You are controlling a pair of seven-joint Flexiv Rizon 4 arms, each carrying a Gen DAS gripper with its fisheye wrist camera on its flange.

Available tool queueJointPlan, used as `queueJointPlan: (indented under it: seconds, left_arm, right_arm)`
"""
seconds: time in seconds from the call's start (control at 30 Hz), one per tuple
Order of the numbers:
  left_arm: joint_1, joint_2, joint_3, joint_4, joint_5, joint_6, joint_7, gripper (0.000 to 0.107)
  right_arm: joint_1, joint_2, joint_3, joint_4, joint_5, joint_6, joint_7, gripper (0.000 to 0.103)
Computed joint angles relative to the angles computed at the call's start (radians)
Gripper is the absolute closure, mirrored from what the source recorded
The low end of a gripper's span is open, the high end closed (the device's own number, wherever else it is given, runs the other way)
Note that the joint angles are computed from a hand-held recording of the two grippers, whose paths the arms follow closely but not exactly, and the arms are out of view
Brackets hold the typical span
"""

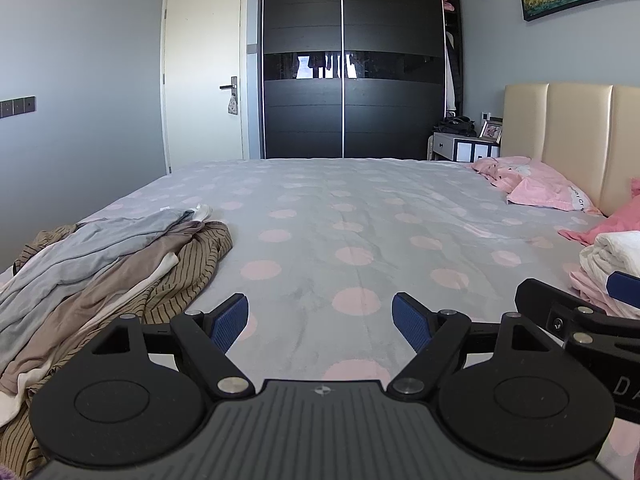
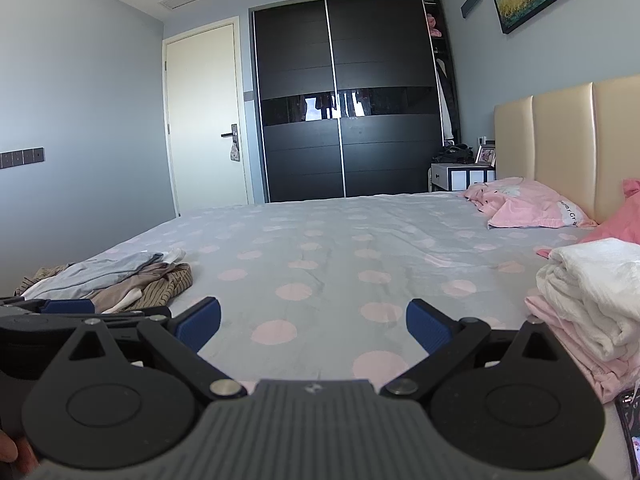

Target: Fold clothes

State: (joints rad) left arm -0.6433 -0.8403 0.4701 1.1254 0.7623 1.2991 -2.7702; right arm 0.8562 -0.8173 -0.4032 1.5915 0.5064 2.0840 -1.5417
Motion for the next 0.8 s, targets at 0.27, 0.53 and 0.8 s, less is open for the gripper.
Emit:
queueJointPlan:
  seconds: [0.27, 0.53, 0.8]
  left_arm:
    - [0.007, 0.006, -0.003, 0.008, -0.004, 0.009, 0.011, 0.028]
    - [0.004, 0.009, 0.000, 0.013, -0.006, 0.012, 0.012, 0.028]
    - [0.000, 0.012, 0.002, 0.016, -0.002, 0.012, 0.011, 0.028]
  right_arm:
    - [-0.003, 0.014, 0.013, 0.016, 0.002, 0.009, -0.010, 0.003]
    - [-0.015, 0.023, 0.036, 0.021, -0.001, 0.023, -0.021, 0.003]
    - [-0.014, 0.026, 0.038, 0.017, 0.015, 0.023, -0.042, 0.003]
